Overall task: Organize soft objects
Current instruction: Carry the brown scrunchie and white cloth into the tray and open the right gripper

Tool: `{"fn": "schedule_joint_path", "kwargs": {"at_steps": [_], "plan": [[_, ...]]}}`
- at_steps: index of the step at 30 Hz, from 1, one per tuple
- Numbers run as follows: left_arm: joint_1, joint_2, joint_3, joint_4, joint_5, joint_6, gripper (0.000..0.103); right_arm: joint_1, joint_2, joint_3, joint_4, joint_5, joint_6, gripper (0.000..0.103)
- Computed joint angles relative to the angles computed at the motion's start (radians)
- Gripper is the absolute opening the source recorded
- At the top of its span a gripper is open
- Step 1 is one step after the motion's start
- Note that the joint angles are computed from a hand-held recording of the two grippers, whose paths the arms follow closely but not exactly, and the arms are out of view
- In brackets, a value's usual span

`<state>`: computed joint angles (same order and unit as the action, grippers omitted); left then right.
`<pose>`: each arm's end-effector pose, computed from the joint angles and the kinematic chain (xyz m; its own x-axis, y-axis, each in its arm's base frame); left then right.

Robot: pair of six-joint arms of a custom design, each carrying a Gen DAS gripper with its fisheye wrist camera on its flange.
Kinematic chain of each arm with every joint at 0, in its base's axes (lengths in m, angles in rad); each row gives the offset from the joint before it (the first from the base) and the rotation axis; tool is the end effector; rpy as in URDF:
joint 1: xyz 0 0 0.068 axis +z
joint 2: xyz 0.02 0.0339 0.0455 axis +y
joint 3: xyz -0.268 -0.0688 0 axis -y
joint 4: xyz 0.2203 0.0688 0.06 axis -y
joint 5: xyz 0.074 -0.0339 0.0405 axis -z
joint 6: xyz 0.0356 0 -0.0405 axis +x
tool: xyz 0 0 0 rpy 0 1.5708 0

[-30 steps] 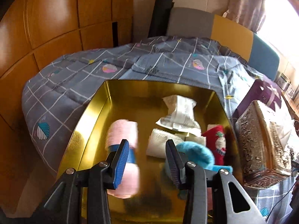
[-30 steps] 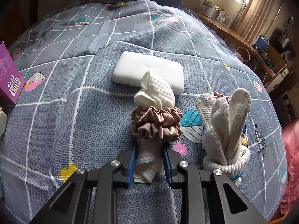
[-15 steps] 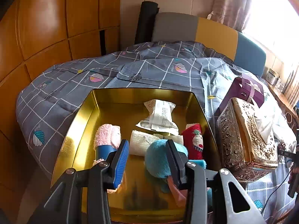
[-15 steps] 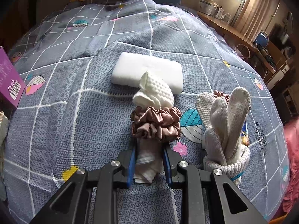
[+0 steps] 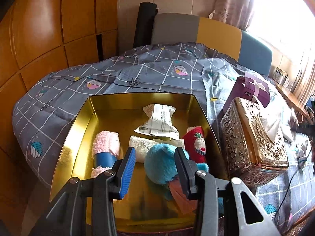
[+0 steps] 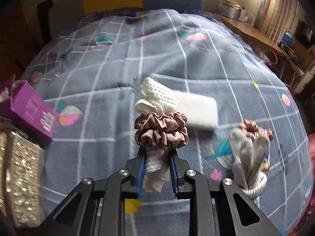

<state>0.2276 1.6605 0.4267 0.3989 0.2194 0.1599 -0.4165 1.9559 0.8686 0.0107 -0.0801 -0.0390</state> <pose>0.2419 0.0481 0.1117 -0.7253 -0.0085 -0.6884 0.0381 0.9979 -0.0524 0.3012 -0.1301 0.0983 -0.8188 0.3197 -0.4767 0.3369 0.9401 0.0519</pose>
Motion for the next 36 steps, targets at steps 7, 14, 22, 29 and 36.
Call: {"fn": "schedule_joint_path", "kwargs": {"at_steps": [7, 14, 22, 29, 36], "plan": [[0.005, -0.001, -0.007, -0.005, 0.019, 0.016, 0.041, 0.199, -0.105, 0.217, -0.201, -0.021, 0.070, 0.023], [0.026, 0.006, -0.011, 0.004, 0.027, 0.027, 0.041, 0.449, -0.181, 0.304, -0.280, -0.061, 0.091, 0.023], [0.083, 0.026, -0.012, 0.025, 0.032, 0.040, 0.041, 0.698, -0.212, 0.259, -0.290, -0.172, 0.086, 0.023], [0.168, 0.059, 0.004, 0.037, 0.034, 0.051, 0.041, 0.882, -0.150, 0.196, -0.213, -0.212, 0.119, 0.023], [0.249, 0.105, 0.045, 0.028, 0.041, 0.054, 0.041, 1.002, -0.036, 0.178, -0.132, -0.245, 0.186, 0.023]]}}
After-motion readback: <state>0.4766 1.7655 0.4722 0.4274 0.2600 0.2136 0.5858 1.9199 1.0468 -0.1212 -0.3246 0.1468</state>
